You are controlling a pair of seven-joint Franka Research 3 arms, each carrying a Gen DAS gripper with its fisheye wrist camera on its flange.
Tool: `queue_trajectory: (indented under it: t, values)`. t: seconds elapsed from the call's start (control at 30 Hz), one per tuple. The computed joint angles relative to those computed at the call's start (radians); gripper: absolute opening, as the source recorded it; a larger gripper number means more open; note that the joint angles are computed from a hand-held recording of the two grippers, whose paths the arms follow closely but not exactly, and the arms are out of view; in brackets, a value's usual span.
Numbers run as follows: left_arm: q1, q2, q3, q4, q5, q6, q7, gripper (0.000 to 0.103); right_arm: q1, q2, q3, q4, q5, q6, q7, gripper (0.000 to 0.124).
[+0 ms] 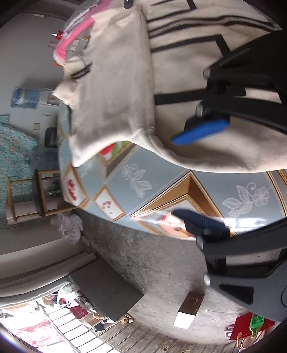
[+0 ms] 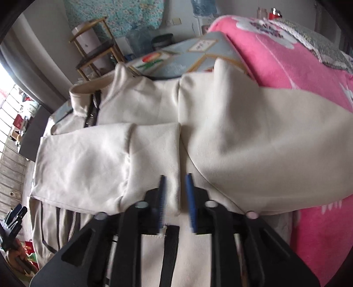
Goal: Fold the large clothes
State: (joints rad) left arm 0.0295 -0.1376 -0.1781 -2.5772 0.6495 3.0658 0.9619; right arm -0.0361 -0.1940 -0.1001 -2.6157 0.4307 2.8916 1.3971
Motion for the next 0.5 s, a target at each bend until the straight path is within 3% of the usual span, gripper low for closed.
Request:
queue_trajectory:
  t: [0.13,0.33,0.5]
  values:
    - [-0.076,-0.03,0.038,0.016,-0.123,0.024,0.082,0.084,0.032,-0.071,-0.059,-0.019,0.1,-0.011,-0.091,0.054]
    - [-0.21,0.103,0.027,0.175,-0.403,-0.045,0.25,0.089,-0.04,-0.182,-0.096,-0.059,0.138,-0.045,-0.118,0.078]
    - [-0.245,0.273,-0.019,0.345,-0.3,-0.15,0.161,0.089,-0.212,-0.252,-0.089,-0.09,0.006,-0.087,-0.054,0.08]
